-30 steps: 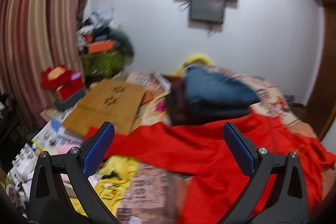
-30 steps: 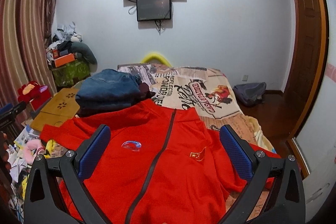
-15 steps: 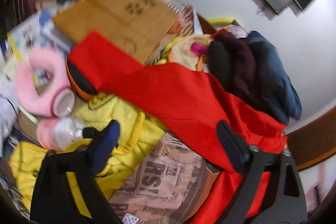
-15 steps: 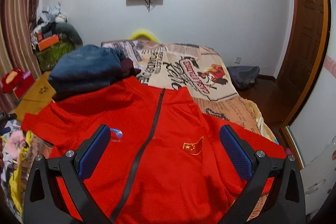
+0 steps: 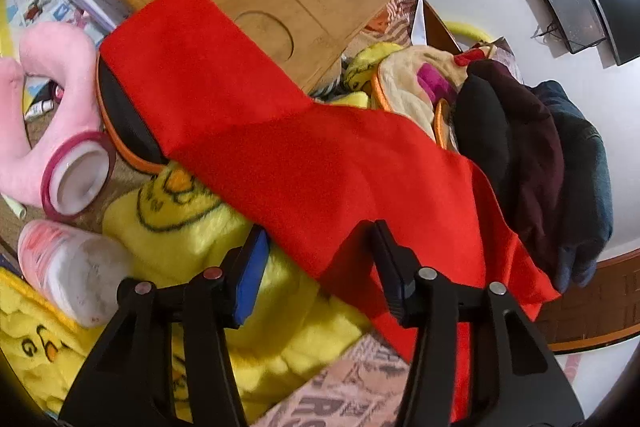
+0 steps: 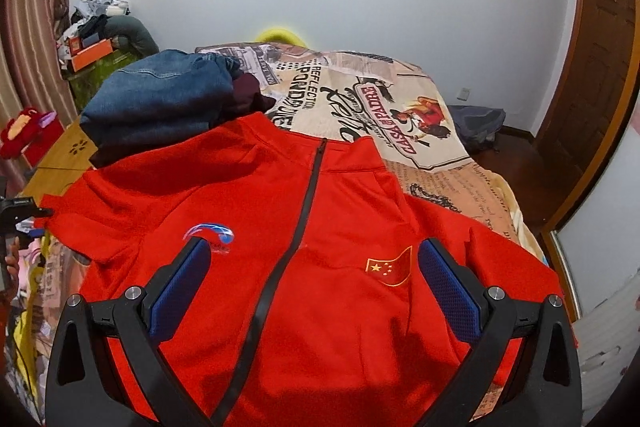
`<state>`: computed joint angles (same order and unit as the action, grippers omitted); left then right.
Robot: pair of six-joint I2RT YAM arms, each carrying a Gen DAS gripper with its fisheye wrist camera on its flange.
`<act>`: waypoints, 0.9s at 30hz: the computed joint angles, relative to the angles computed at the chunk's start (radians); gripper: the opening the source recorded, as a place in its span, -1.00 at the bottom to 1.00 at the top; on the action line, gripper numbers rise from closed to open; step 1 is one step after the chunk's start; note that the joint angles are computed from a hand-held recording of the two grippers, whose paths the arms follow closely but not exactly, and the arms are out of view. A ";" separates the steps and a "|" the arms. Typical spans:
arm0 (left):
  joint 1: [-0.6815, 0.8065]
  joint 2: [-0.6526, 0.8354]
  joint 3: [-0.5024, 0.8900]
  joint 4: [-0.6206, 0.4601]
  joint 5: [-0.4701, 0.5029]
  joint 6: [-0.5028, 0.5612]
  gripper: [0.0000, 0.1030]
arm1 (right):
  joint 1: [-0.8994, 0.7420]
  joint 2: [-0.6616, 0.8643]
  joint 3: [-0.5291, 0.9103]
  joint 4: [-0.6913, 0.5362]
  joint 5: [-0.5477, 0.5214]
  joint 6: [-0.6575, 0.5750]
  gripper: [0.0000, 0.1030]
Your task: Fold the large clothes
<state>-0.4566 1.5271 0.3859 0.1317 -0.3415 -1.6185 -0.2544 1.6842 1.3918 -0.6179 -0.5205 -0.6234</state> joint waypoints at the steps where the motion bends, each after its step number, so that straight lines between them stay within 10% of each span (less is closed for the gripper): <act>1: -0.004 0.000 0.016 -0.031 -0.015 0.001 -0.27 | 0.003 0.002 0.000 -0.001 0.006 -0.002 1.00; 5: -0.038 0.005 0.154 -0.278 -0.088 0.035 -0.89 | 0.009 0.009 0.019 -0.039 0.008 -0.012 1.00; 12: -0.192 0.083 0.547 -0.801 -0.326 0.104 -0.96 | -0.003 -0.014 0.015 -0.053 -0.014 -0.033 1.00; 27: -0.426 0.388 1.358 -0.928 -0.534 0.585 -0.96 | -0.091 -0.033 0.052 -0.106 -0.130 -0.097 1.00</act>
<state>-0.8821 1.9148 1.7441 -0.7967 -0.8756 -1.0333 -0.3449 1.6514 1.4435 -0.7241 -0.6503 -0.7201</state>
